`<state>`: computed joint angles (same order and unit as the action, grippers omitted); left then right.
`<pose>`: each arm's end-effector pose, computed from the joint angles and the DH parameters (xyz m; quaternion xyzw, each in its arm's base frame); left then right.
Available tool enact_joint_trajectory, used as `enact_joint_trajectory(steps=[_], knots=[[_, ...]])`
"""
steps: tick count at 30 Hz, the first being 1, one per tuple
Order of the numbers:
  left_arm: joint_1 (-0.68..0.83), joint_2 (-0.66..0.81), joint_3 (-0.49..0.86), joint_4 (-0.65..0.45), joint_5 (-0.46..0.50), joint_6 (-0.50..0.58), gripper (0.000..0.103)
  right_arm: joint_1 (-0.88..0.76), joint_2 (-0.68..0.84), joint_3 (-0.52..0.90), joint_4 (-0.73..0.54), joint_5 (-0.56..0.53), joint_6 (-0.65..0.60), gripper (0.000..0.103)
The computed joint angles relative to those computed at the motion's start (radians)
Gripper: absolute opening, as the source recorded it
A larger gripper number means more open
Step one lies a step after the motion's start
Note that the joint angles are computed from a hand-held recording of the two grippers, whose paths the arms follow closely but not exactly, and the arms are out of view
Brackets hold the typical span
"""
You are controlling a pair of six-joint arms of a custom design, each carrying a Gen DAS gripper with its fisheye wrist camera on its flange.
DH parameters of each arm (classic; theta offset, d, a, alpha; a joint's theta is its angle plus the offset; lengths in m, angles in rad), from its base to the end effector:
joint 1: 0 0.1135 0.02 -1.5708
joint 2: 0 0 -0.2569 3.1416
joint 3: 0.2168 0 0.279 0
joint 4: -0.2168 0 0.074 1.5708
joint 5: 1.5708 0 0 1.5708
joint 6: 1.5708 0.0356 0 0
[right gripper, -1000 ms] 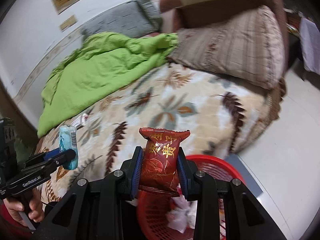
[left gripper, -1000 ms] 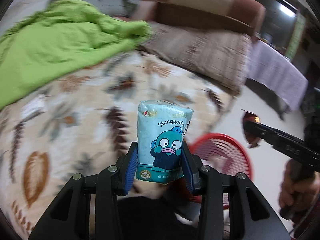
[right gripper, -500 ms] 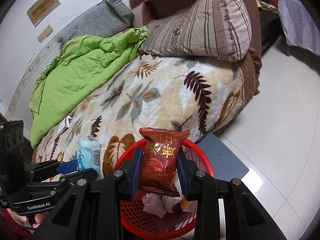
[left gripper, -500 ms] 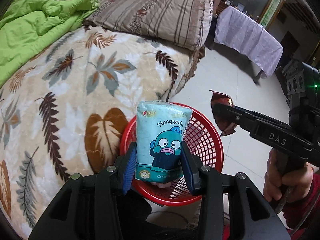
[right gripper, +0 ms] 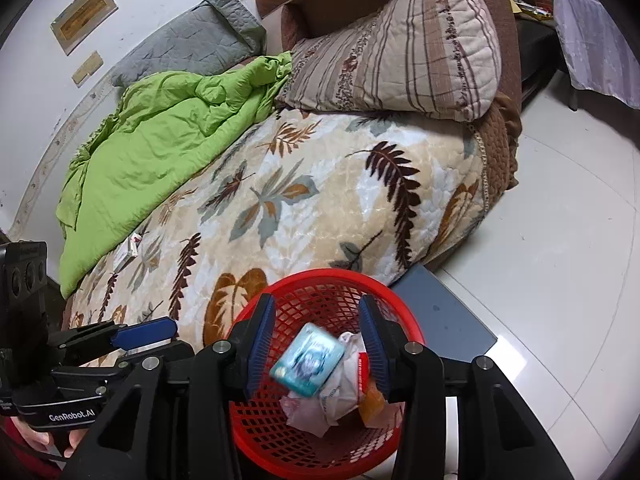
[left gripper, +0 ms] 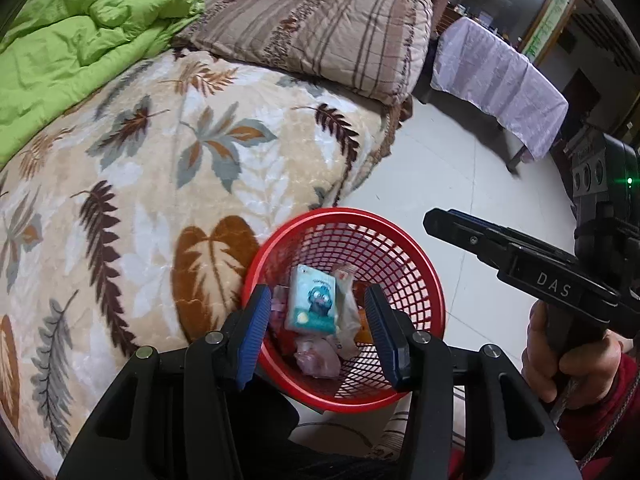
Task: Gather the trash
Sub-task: 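Move both grippers back to the white medicine box and spray bottle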
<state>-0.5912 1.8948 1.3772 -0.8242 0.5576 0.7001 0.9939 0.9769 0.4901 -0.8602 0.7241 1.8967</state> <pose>0.3149 -0.2341 0.1729 0.5998 0.7439 -0.2670 0.1246 0.1111 0.1275 0.1538 0.4410 0.8190 0.0595 0.3623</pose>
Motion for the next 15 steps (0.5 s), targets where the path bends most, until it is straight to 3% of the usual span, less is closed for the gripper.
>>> enact_joint_trajectory(steps=[10, 15], knots=[[0.146, 0.048, 0.109, 0.02, 0.021, -0.056, 0.049, -0.195, 0.152, 0.072, 0.37, -0.103, -0.431, 0.047], [0.25, 0.138, 0.232, 0.023, 0.021, -0.111, 0.05, -0.299, 0.328, 0.205, 0.549, -0.206, -0.681, 0.047]])
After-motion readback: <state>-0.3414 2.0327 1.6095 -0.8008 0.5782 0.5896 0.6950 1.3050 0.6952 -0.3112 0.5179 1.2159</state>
